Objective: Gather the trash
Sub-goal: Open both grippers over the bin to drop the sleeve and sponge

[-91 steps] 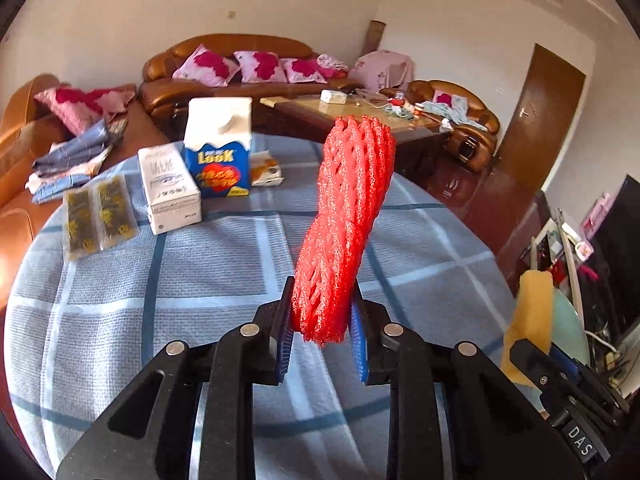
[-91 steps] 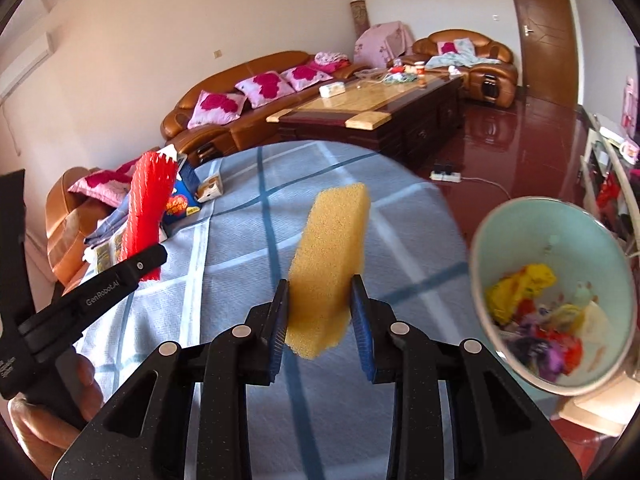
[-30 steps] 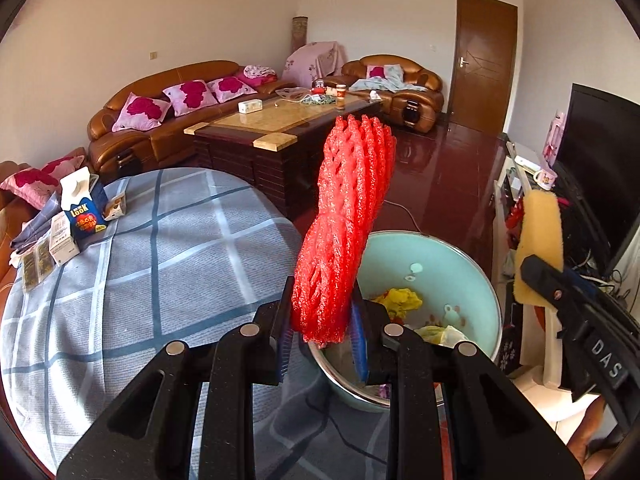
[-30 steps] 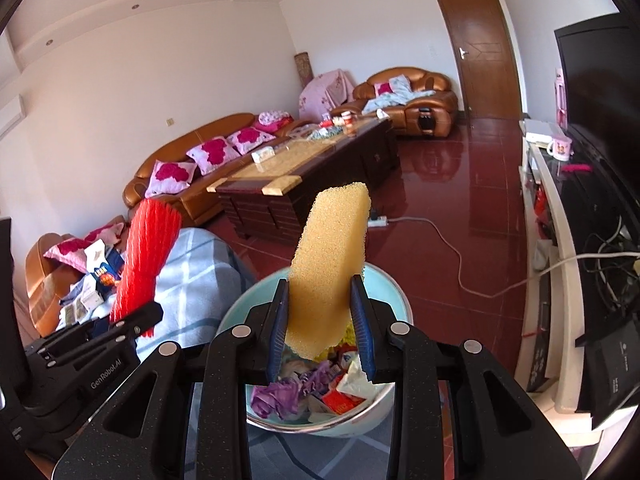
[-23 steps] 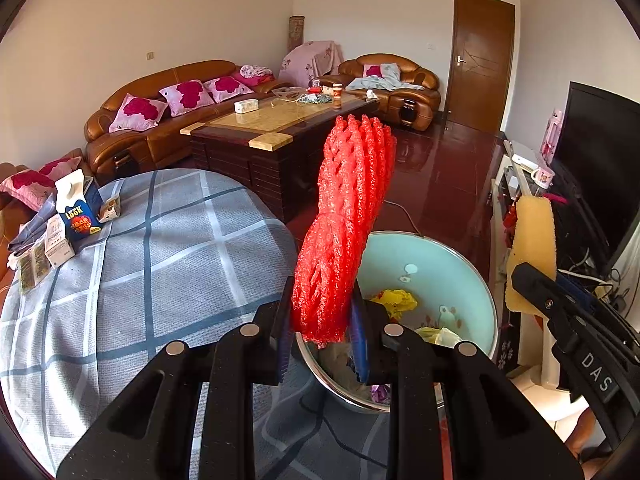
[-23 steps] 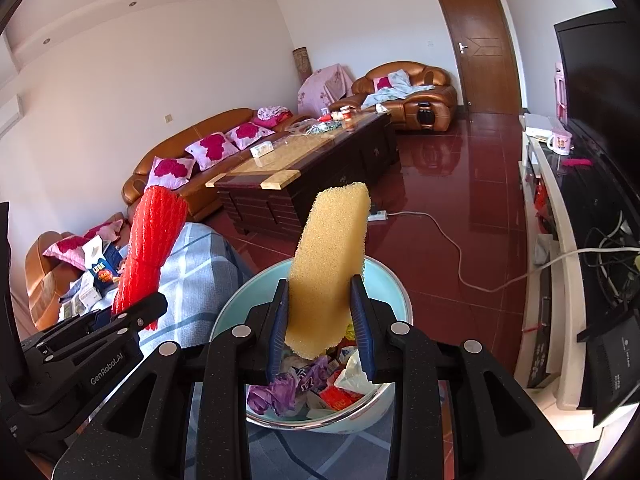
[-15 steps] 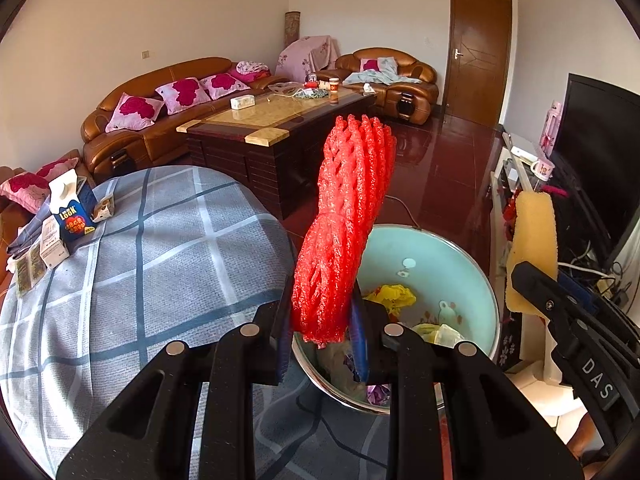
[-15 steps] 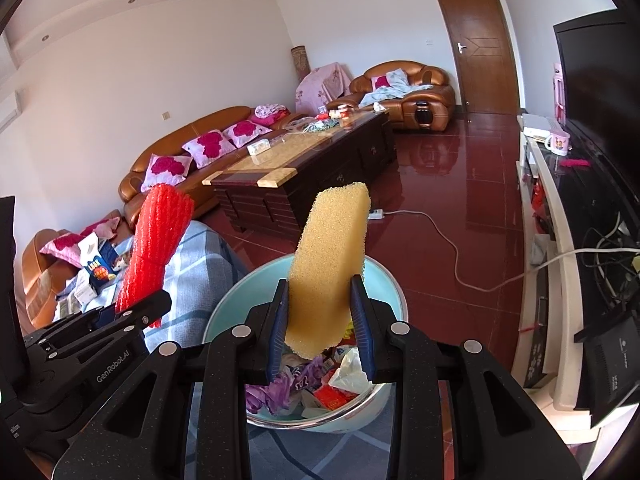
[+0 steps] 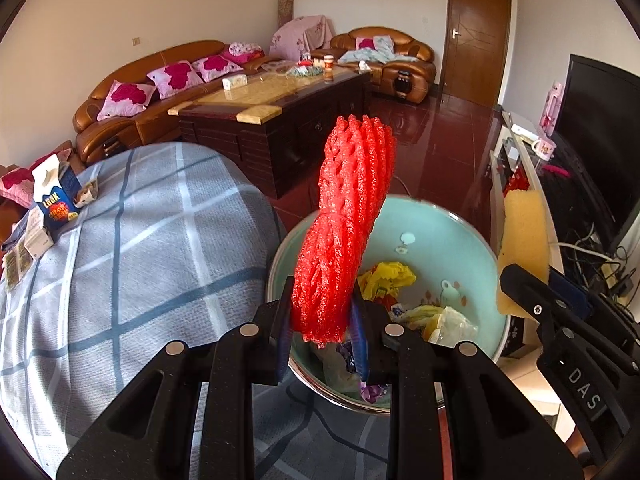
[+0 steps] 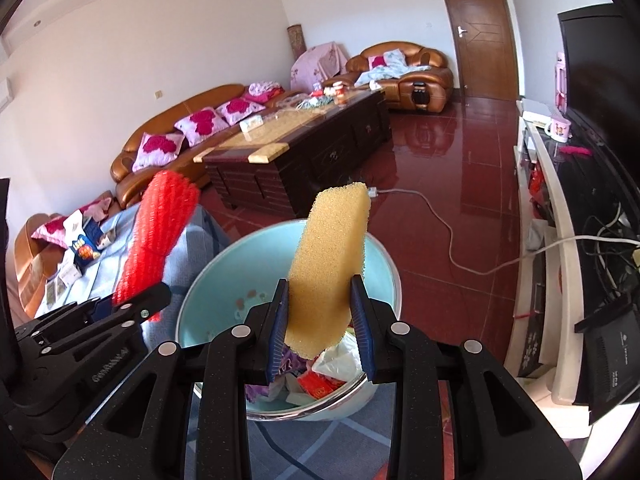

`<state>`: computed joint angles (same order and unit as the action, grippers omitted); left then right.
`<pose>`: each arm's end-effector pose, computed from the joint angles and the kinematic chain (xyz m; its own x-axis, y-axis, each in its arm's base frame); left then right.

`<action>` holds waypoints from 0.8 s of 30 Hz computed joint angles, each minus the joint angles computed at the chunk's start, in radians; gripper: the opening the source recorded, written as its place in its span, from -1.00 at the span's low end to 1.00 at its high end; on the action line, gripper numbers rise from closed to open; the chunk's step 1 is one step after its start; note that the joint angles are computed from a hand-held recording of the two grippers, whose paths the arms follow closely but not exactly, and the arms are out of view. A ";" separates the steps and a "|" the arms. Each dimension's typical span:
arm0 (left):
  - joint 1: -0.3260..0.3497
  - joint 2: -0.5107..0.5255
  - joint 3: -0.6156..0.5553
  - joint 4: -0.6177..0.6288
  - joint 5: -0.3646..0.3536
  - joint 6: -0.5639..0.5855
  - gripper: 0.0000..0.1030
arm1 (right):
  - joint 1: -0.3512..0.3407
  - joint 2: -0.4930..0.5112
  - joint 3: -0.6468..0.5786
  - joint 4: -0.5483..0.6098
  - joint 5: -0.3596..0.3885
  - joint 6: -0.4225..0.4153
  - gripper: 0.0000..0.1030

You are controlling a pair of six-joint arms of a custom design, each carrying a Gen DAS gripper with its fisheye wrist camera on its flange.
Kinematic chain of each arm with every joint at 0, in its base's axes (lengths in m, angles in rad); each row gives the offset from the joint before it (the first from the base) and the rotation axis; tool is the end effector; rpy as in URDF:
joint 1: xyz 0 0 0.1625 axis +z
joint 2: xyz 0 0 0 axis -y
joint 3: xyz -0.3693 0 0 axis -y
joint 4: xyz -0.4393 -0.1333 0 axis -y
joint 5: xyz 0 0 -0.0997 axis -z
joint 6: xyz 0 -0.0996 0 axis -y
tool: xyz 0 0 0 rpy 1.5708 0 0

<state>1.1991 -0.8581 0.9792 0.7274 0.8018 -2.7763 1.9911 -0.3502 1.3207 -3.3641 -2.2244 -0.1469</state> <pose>-0.0474 -0.6793 0.2692 -0.6840 0.0934 -0.7235 0.5533 0.7127 -0.4311 0.3605 -0.6284 -0.0540 -0.8563 -0.0088 0.5164 -0.4073 0.6264 -0.6646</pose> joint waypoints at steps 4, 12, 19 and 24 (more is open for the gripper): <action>0.016 0.035 -0.039 0.030 -0.017 -0.023 -0.52 | -0.010 0.005 -0.004 0.023 -0.008 0.012 -0.40; 0.028 0.069 -0.075 0.070 -0.012 -0.046 -0.31 | -0.021 0.011 -0.014 0.062 -0.011 0.020 -0.34; 0.013 0.020 -0.007 -0.015 -0.035 0.018 0.52 | -0.034 0.000 0.003 0.041 0.005 0.035 -0.19; 0.012 -0.038 0.048 -0.086 -0.060 0.030 0.76 | -0.022 -0.007 0.016 -0.044 0.000 0.028 -0.17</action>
